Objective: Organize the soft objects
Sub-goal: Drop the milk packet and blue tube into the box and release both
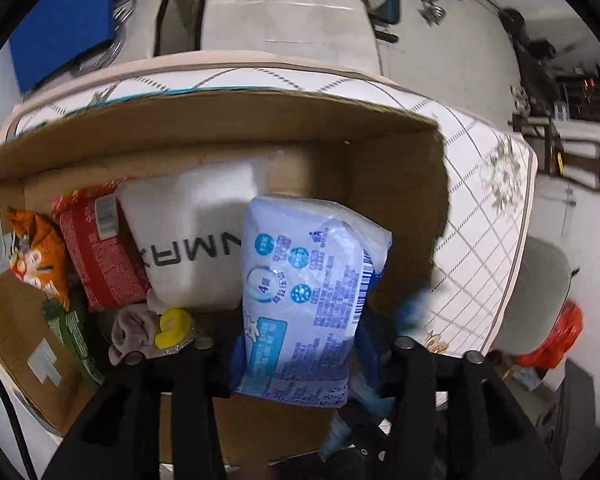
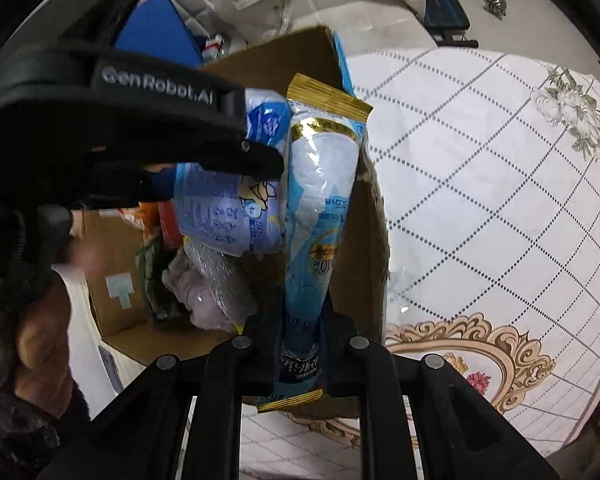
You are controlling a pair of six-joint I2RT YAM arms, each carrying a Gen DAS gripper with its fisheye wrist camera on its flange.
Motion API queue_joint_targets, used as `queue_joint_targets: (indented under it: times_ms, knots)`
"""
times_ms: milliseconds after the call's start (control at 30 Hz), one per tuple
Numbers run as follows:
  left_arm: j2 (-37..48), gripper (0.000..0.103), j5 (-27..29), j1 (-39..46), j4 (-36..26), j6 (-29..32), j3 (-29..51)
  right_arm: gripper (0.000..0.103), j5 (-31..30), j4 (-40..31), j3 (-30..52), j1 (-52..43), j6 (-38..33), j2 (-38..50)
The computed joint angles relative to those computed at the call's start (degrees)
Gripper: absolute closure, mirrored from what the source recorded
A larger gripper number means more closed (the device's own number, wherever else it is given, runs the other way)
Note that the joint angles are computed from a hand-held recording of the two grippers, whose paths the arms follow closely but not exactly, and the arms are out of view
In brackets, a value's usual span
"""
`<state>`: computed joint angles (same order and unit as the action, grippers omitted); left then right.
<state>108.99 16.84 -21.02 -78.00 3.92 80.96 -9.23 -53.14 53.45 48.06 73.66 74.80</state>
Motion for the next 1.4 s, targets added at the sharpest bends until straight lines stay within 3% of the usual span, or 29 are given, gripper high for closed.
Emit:
queue_joint_targets:
  times_ms: [67,100,167,300,433,500,567,767,1067,1400]
  knots:
    - [-1.19,0.054,-1.70,-0.94,0.78,-0.02,-0.58,0.070,0.28,-1.00,0.82,0.35,-0.34,0.49]
    - [-1.28,0.048,-1.82,-1.12,0.57,0.18,-0.59,0.060,0.24,-2.03,1.80,0.55,-1.01,1.14]
    - [-1.42,0.034,-0.18,-0.41,0.48,0.38,-0.51,0.050,0.75,-2.32,2.39,1.30,-0.79,1.50]
    - [-3.07,0.010,-0.25,0.28,0.50,0.23,0.11,0.047,1.33,-4.48,3.45,1.20,-0.55,0.65]
    - [-5.61,0.003,-0.70,1.44,-0.49,1.21,0.69,0.040,1.91,-5.99,3.52,1.43,0.10,-0.64]
    - [-8.16,0.001,-1.88,2.13,-0.26,1.94,-0.15,0.025,2.68,-6.88,3.93,2.23,0.54,-1.38]
    - [-11.47,0.001,-2.44,3.50,0.31,2.48,-1.81,0.016,3.66,-8.05,4.81,3.20,1.10,-1.45]
    - [-25.07,0.001,-6.80,9.99,2.98,5.32,-9.56,0.000,8.27,-12.21,9.14,9.71,4.24,1.11]
    - [-46.39,0.001,-13.50,22.47,5.62,13.62,-20.94,0.000,16.28,-20.28,18.24,19.92,11.13,6.97]
    - [-52.22,0.000,-10.95,32.56,3.60,20.90,-21.93,0.000,20.59,-26.66,25.77,23.55,14.66,11.63]
